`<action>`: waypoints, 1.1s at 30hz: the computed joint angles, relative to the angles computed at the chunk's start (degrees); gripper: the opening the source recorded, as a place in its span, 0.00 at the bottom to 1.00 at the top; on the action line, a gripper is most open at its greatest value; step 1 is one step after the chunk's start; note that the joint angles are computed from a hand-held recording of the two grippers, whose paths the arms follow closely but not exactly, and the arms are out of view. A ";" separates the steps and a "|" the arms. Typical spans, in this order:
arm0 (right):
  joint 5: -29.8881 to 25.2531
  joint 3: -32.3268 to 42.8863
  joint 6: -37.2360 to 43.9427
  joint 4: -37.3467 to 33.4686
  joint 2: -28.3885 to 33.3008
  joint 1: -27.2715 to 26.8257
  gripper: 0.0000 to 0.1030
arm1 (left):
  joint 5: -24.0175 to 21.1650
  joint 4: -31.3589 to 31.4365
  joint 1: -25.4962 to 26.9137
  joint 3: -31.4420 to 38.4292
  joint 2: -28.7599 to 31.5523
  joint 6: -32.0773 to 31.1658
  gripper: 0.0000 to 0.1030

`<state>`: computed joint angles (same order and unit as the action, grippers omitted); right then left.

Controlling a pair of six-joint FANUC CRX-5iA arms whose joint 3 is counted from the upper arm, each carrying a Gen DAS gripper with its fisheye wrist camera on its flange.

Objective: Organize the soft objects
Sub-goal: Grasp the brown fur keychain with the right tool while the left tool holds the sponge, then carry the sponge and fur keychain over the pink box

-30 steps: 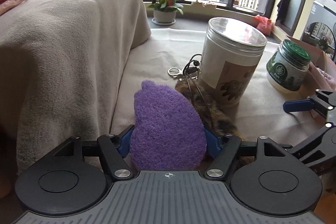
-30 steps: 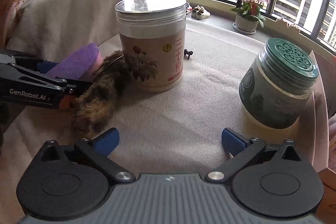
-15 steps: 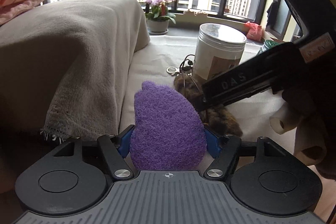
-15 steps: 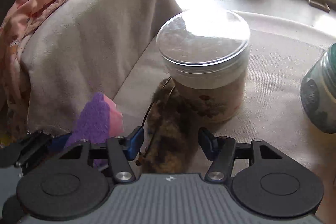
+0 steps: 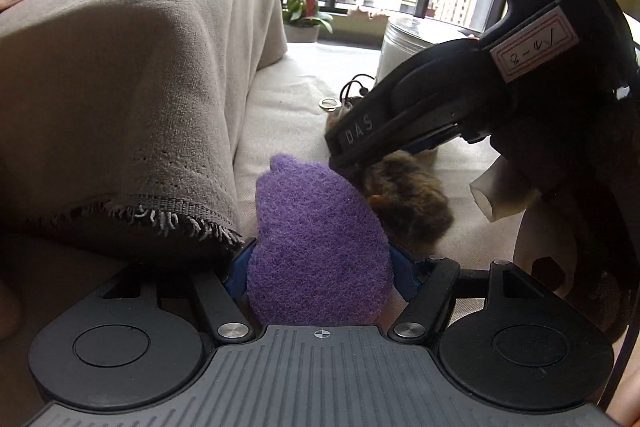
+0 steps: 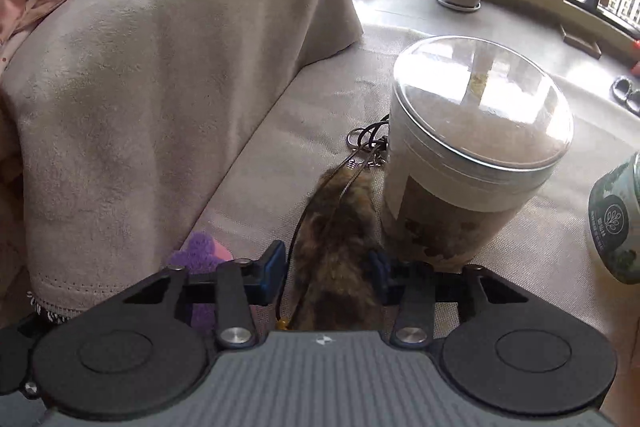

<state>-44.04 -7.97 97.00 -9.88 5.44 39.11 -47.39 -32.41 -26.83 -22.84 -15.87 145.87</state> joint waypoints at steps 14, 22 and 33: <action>-7.57 5.75 17.00 -10.24 -2.19 -3.63 0.12 | 0.41 -0.26 0.03 1.70 -1.89 -2.11 0.72; -15.10 15.56 21.22 -18.02 -1.81 -9.44 0.12 | 2.08 4.79 5.13 4.16 -4.93 -9.08 0.72; -17.63 25.35 26.31 -26.72 -3.35 -16.51 0.12 | -7.33 -6.21 2.78 19.47 3.11 -7.24 0.72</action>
